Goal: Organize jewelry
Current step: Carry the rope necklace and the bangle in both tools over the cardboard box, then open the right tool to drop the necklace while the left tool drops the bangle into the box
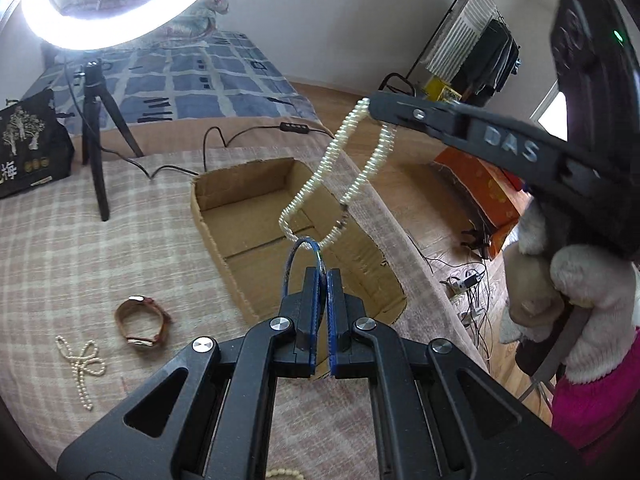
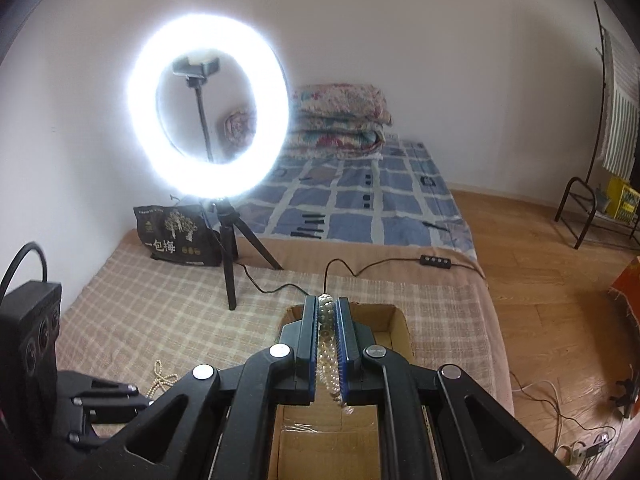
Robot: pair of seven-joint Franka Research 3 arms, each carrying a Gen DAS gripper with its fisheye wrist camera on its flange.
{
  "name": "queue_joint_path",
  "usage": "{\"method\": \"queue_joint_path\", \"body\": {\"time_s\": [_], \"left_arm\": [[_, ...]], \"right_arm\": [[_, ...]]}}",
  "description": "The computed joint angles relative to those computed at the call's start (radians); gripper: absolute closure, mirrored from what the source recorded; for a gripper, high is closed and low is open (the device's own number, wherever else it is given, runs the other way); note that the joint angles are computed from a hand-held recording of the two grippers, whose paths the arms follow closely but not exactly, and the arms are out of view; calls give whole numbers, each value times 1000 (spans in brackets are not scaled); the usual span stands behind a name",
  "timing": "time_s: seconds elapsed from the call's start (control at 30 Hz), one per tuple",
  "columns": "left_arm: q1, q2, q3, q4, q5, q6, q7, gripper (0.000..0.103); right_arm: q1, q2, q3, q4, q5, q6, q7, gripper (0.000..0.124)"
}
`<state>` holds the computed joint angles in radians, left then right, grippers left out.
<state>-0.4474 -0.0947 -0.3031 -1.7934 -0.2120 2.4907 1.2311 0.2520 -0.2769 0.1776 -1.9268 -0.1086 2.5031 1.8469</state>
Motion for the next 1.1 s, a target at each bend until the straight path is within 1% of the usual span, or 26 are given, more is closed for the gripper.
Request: {"method": "queue_joint_path", "body": {"time_s": [0.13, 0.27, 0.47, 0.53, 0.57, 0.63, 0.67, 0.7, 0.73, 0.77, 0.93, 1.1], "left_arm": [[-3, 44, -11, 21, 25, 10, -14, 102], [-6, 79, -21, 42, 27, 8, -16, 102], [-10, 106, -33, 58, 32, 4, -2, 102], [-11, 108, -35, 60, 31, 5, 7, 102], [-11, 106, -35, 58, 39, 8, 5, 102], [-11, 104, -35, 60, 52, 2, 3, 101], [-10, 102, -35, 61, 56, -3, 3, 92], [-10, 97, -34, 56, 61, -2, -1, 78], [-9, 89, -33, 47, 70, 5, -9, 72], [-9, 81, -32, 39, 74, 11, -12, 69], [-9, 46, -27, 14, 85, -1, -21, 69], [-9, -8, -17, -20, 86, -12, -30, 69]], "right_arm": [[-2, 75, -16, 68, -5, -56, -25, 118], [0, 127, -35, 109, -19, -79, -19, 118], [6, 178, -69, 135, 9, -78, -14, 118], [8, 179, -74, 131, 18, -70, -13, 115], [6, 177, -74, 126, 3, -63, 1, 110], [4, 173, -72, 123, -24, -52, 23, 82], [3, 169, -71, 119, -33, -48, 33, 76], [1, 166, -69, 117, -46, -46, 49, 65], [0, 164, -67, 118, -57, -46, 62, 58], [-2, 158, -65, 112, -69, -41, 78, 56], [-6, 142, -56, 108, -103, -52, 123, 45], [-8, 108, -41, 98, -132, -67, 164, 44]]}}
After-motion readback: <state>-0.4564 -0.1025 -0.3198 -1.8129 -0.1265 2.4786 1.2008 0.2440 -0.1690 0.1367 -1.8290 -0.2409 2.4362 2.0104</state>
